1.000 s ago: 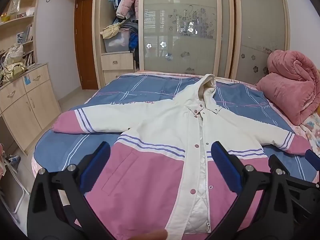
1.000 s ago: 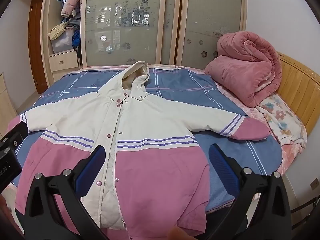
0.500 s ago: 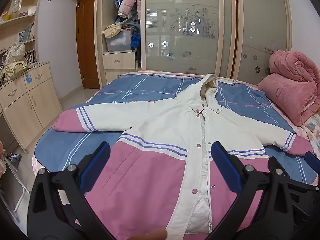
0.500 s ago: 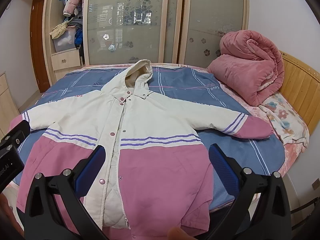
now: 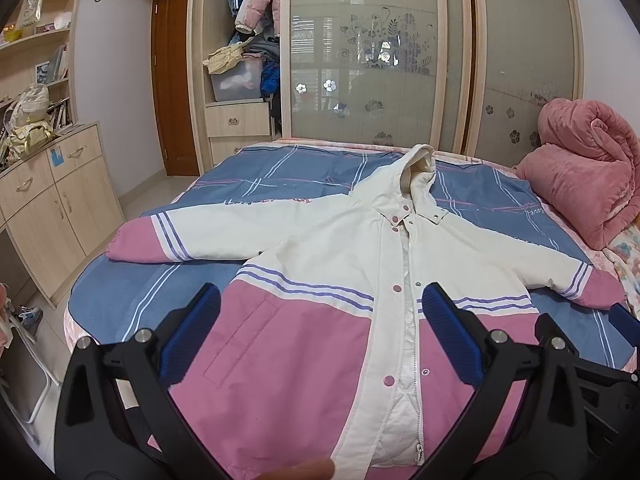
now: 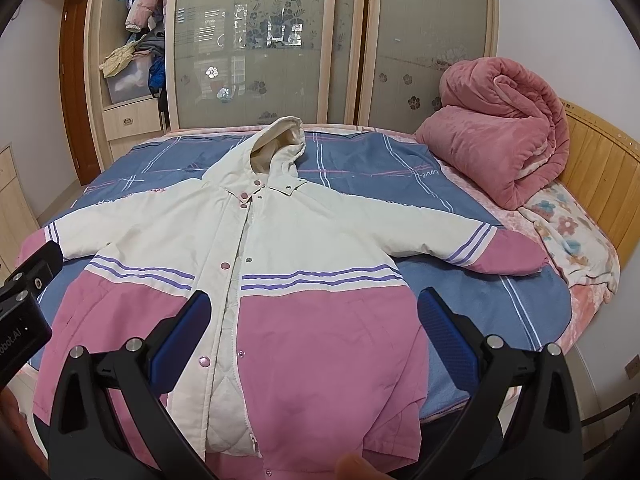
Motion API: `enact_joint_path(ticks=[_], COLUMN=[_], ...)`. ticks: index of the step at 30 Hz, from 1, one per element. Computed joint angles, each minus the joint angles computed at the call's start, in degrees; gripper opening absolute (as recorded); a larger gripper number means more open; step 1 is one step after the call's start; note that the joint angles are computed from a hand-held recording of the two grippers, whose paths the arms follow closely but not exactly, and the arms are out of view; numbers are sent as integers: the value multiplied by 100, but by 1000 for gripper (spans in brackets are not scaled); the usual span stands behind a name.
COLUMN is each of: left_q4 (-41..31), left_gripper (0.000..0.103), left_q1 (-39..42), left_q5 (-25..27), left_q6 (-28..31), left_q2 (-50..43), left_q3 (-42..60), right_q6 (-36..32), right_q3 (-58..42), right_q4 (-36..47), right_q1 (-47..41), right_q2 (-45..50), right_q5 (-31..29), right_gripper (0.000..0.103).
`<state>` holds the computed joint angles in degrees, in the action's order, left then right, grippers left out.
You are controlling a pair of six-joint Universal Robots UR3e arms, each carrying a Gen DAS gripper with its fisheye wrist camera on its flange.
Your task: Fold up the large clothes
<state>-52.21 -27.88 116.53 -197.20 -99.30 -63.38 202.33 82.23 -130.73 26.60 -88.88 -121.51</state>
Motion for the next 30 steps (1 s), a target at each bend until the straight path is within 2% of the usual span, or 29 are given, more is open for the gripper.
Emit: enact_joint_path(ticks=[30], left_q4=[26], left_gripper=[101], left_q1=[-9], left_q5=[-4], left_q6=[-36], left_q2=[4], left_q3=[-104], right_q6=[-43], right_q3=[167], right_q4=[-85], right_q1=[-92], right_q2=[-58], right_q5=[109], right_gripper=[102])
